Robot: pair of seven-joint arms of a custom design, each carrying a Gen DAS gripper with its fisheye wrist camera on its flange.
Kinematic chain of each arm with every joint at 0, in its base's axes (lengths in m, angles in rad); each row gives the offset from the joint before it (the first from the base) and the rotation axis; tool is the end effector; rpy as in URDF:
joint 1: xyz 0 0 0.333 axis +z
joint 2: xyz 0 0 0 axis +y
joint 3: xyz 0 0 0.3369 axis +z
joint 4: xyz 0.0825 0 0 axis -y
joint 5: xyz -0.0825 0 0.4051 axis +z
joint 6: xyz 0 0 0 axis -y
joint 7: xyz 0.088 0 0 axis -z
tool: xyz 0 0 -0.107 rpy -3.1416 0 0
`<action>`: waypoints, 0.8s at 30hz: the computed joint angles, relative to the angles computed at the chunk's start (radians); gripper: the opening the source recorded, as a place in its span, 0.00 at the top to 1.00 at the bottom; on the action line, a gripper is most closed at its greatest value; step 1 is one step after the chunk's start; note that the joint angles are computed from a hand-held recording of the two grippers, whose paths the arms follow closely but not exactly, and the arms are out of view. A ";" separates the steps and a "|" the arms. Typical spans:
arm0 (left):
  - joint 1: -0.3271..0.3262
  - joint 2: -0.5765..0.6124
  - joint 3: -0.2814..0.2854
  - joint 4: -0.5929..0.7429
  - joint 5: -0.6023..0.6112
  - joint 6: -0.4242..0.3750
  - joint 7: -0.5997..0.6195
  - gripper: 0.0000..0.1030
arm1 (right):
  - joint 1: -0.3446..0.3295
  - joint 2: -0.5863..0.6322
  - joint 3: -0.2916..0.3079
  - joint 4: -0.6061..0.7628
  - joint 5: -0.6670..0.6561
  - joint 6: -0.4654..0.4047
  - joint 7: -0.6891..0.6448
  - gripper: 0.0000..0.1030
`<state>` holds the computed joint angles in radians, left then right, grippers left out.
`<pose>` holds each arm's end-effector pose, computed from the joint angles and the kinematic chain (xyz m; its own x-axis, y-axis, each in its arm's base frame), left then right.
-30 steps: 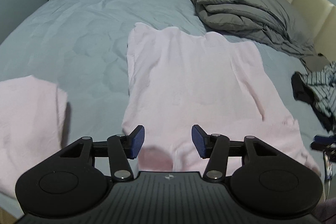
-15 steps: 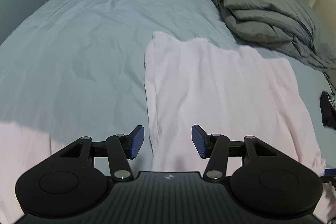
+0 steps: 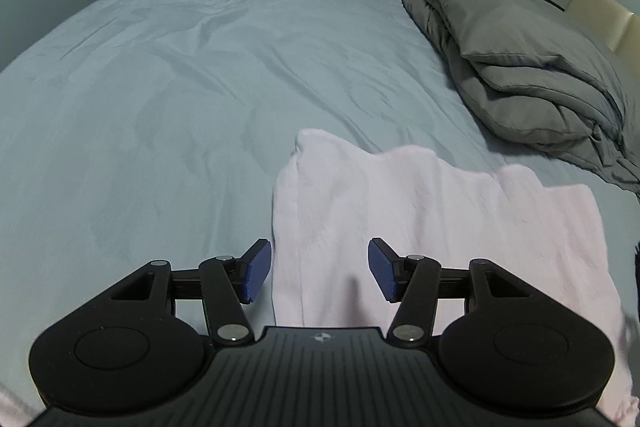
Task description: Fold clothes
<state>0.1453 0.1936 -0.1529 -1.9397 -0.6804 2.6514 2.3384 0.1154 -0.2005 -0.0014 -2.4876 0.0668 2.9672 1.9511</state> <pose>0.6585 0.0174 0.4479 -0.2939 -0.9384 0.1814 -0.7808 0.1263 -0.6119 0.5063 0.0534 0.4478 -0.2240 -0.9336 -0.2798 -0.7489 0.3486 -0.5636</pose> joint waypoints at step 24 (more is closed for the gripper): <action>0.071 0.310 -0.111 0.305 -0.033 -0.043 0.043 0.89 | -0.168 0.475 0.126 0.418 0.503 0.062 -0.405 0.86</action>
